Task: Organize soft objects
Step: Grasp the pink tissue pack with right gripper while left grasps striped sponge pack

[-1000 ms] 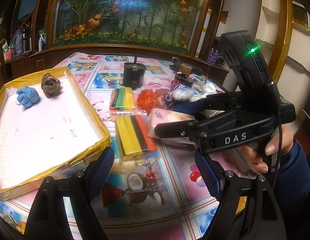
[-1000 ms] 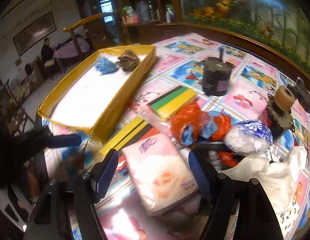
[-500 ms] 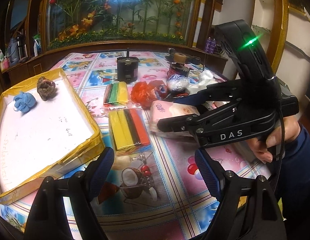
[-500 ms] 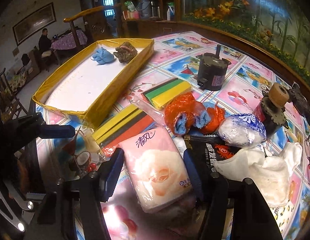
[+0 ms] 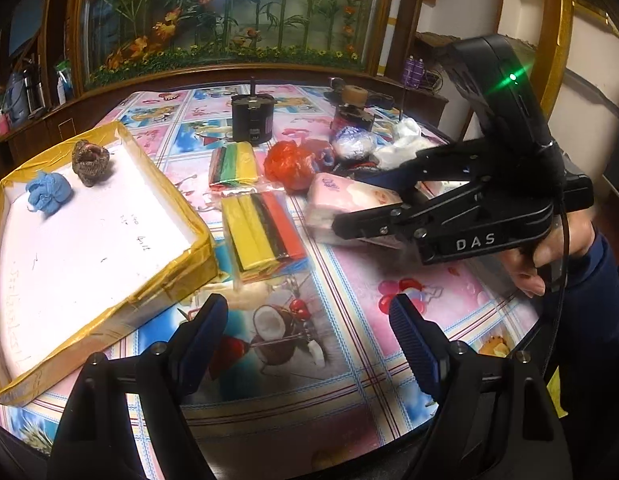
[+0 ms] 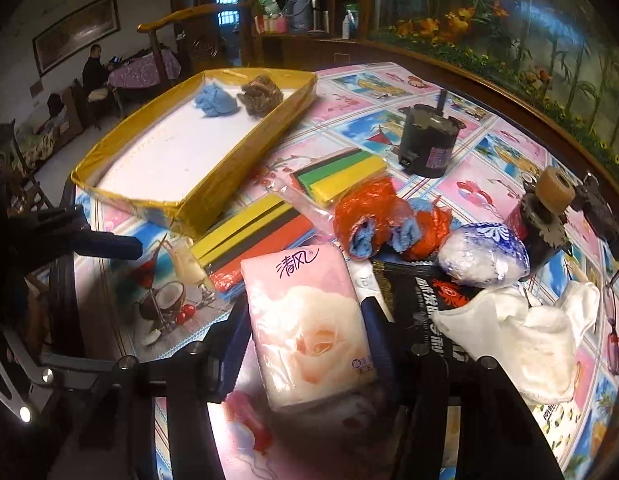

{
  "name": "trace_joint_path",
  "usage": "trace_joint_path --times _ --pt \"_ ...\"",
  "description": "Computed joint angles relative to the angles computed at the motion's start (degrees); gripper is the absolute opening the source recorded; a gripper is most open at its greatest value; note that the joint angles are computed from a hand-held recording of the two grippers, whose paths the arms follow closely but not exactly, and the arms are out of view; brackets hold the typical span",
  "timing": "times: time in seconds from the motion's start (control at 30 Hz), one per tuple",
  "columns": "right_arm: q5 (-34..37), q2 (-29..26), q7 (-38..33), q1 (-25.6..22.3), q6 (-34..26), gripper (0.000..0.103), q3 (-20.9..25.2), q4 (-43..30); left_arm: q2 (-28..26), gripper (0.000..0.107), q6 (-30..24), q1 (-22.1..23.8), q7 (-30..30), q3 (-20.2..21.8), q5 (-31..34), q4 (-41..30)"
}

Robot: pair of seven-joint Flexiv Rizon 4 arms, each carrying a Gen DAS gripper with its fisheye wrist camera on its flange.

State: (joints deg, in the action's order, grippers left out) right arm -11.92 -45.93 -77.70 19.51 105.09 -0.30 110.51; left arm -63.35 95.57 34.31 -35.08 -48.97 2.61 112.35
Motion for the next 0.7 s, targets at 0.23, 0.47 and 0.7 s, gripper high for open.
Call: trace_joint_path --times 0.23,0.47,0.7 --pt "-4.6 -2.0 5.9 -16.9 10.2 0.057 15.5 -0.5 4.0 0.082 -7.0 -3.7 -3.6 0.5 -6.6 -4.0" --pt "-4.5 -1.9 13.1 -16.4 17.4 0.058 12.8 0.5 9.6 0.076 -16.0 -21.4 -9.9 18.0 -15.5 -15.9" --pt "-8.3 -1.6 17.6 -15.7 20.6 0.058 10.3 1.7 9.2 0.071 -19.8 -34.8 -13.0 33.2 -17.6 -23.7"
